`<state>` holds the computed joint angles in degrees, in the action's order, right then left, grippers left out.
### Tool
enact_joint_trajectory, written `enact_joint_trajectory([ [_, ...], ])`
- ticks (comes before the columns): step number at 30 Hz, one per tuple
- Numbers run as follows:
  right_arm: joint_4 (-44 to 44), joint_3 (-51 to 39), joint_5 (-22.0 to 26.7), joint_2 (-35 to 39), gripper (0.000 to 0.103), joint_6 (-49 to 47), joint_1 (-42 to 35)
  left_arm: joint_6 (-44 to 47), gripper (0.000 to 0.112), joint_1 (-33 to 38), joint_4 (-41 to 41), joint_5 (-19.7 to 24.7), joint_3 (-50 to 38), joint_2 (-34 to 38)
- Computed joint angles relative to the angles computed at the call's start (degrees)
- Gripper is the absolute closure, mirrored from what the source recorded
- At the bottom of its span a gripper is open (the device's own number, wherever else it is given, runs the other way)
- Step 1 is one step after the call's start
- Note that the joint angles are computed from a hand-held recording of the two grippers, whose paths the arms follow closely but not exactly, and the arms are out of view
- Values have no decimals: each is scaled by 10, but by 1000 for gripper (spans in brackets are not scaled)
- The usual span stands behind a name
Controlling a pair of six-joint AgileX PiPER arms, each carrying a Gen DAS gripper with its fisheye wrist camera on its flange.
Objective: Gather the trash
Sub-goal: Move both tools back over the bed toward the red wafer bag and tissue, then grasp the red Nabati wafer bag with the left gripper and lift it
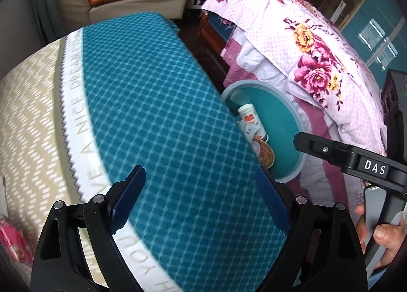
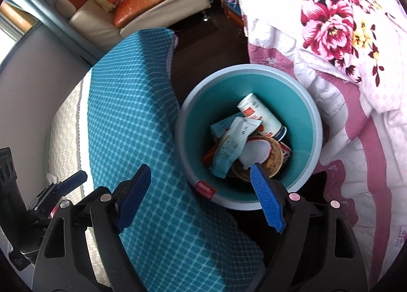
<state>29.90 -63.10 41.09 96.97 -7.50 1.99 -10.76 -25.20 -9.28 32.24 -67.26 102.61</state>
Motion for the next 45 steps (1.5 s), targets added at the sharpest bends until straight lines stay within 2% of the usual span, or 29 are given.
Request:
enact_joint_trajectory([
  [5,-19,-6,11,-15,26,35,46,-4,24,21,9,-11,64,-58],
  [12,-64,-32,33,-21,26,76,148,36,24,89,-14,-27,176,-160],
  [18,-114,-67,39,-10,23,143,240,117,24,189,-51,-17,250,-246],
  [23,-127,-113,52,20,23,161,298,236,24,329,-89,3,289,-296],
  [26,-138,-145,64,42,23,175,329,323,24,422,-132,13,299,-293],
  [30,-145,-200,91,80,23,197,361,402,24,512,-166,22,297,-262],
  [33,-154,-243,110,108,23,210,381,451,24,551,-197,31,291,-239],
  [36,-161,-269,120,128,23,221,393,484,24,557,-220,31,289,-212],
  [41,-170,-316,138,164,23,242,406,518,14,545,-242,5,288,-171],
  [45,-176,-366,157,201,23,254,416,576,13,551,-295,0,298,-148],
])
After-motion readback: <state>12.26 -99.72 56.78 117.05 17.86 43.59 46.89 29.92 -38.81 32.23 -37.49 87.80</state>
